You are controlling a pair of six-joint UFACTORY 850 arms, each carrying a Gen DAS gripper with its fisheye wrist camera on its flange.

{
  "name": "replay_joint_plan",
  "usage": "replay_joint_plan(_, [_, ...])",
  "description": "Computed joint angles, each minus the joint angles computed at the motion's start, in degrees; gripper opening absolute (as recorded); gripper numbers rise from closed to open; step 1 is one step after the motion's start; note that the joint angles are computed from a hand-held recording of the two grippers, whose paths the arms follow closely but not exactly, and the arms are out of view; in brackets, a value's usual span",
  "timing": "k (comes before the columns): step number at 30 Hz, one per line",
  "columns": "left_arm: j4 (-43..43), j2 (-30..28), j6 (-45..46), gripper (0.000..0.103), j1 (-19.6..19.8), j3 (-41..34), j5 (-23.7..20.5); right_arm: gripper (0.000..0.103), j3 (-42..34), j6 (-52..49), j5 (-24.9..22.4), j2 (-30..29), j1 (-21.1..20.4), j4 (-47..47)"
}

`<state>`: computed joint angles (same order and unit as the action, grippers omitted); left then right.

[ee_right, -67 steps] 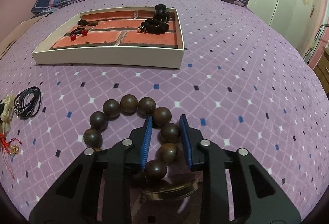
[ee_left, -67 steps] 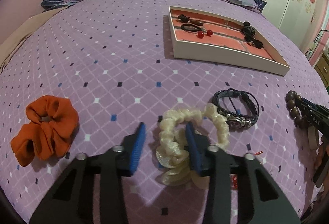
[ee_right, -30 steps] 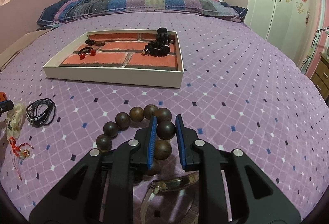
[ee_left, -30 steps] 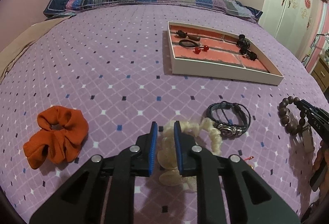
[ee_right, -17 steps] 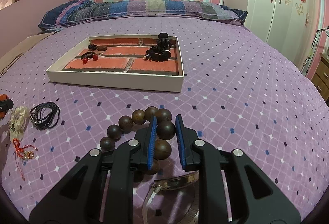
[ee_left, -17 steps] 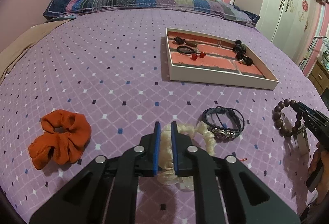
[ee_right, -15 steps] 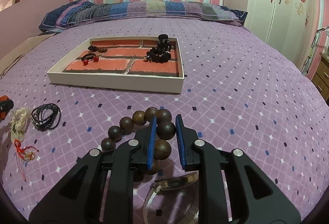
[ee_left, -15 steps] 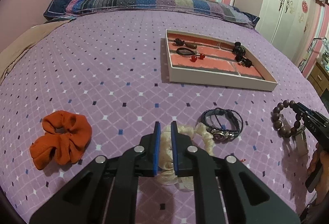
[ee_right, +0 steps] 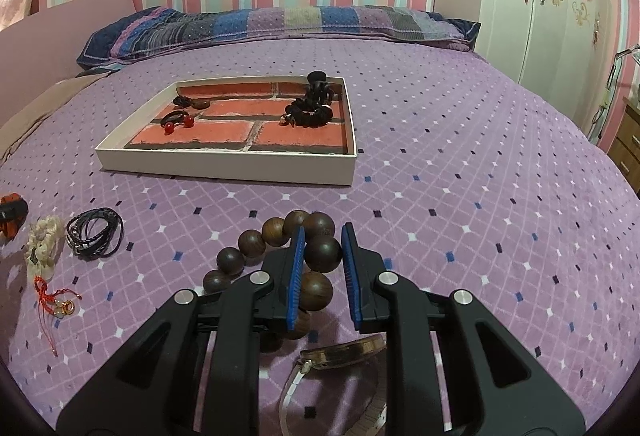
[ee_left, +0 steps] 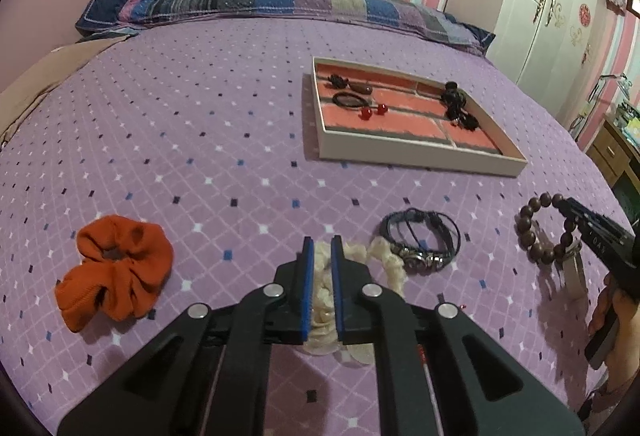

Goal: Organize jewelry
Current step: 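Lift the cream scrunchie with the left gripper while the right gripper lifts the bead bracelet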

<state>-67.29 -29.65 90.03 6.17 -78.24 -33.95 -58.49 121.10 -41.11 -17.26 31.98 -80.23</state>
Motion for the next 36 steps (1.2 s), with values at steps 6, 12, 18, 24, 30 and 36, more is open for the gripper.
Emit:
replay_joint_plan(6, [-4.8,1.2,5.9,0.059,-1.1,2.7,5.4,0.020,-0.1,-0.5,0.4,-0.2,-0.2,0.0])
replay_joint_plan(12, [1.7,-0.8,0.2,0.059,-1.8,0.9,6.6,0.020,0.4,0.3,1.9,0.1,-0.8,-0.2])
replay_joint_plan(18, [9.1,-3.4,-6.2,0.058,-2.7,-1.1,6.6,0.020,0.5,0.6,2.2,0.0,-1.0,-0.3])
replay_joint_plan(24, [6.8,-2.6,-2.8,0.010,-2.6,-0.2,4.9,0.020,0.4,0.7,2.1,-0.1,-0.9,-0.4])
replay_joint_plan(30, [0.2,-0.5,3.3,0.010,-2.1,1.7,5.9,0.020,0.4,1.3,1.9,-0.2,-0.8,-1.2])
replay_joint_plan(36, [-5.8,1.4,8.4,0.010,-1.6,3.1,5.9,0.020,0.6,2.5,1.4,0.5,-0.2,-2.7])
